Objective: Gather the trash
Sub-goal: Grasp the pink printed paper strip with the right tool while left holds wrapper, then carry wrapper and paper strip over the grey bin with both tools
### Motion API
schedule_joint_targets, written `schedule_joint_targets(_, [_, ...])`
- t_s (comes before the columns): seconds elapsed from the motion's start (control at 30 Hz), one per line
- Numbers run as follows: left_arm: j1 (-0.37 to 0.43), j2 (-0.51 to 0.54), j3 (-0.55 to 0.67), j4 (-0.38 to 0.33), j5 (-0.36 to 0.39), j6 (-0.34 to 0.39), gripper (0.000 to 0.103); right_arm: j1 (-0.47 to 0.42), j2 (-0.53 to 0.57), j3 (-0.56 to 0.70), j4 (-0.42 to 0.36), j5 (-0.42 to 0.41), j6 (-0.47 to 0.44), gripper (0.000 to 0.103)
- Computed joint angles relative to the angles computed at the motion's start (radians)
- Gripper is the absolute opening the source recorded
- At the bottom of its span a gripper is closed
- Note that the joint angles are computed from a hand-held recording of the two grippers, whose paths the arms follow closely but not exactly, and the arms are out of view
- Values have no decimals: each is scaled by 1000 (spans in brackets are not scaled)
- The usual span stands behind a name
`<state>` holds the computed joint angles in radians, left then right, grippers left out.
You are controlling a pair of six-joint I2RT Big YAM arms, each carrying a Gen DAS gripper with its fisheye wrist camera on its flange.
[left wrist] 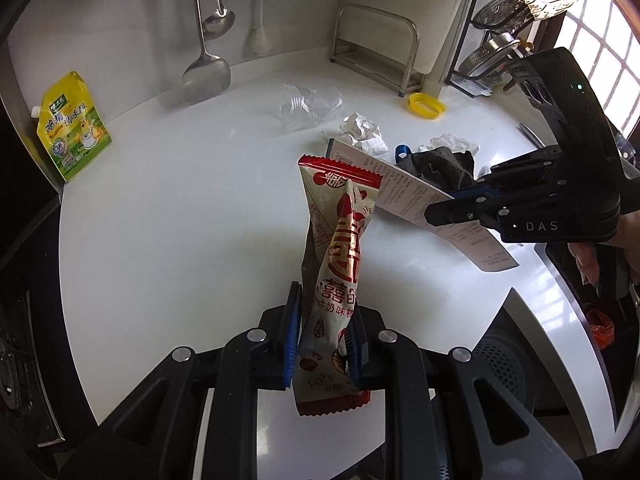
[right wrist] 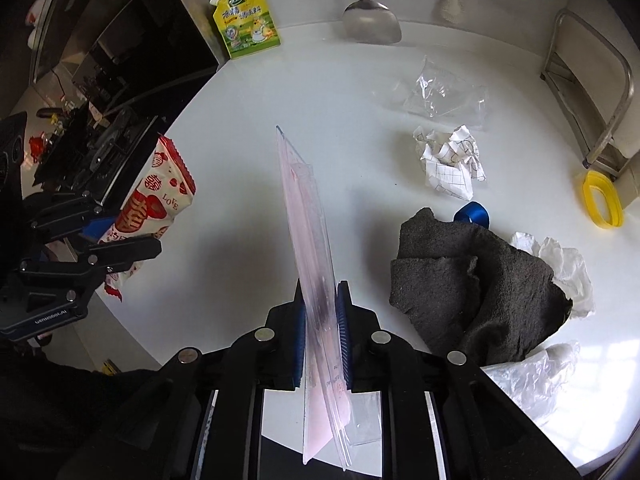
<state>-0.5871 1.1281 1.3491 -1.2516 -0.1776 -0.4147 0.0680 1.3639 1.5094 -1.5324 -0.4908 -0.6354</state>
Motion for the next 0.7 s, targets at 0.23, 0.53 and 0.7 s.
schedule_joint_targets(0.23, [-21, -5, 28, -8, 6, -5, 21, -50, -116, -78, 30, -123, 129, 14])
schedule_joint_targets(0.53, [-78, -17, 73, -35, -15, -5, 21, -118, -273, -143, 18, -194, 211, 14])
schedule_joint_targets(0.7, [-103, -15, 89, -50, -28, -18, 21, -159, -358, -189, 34, -179, 258, 14])
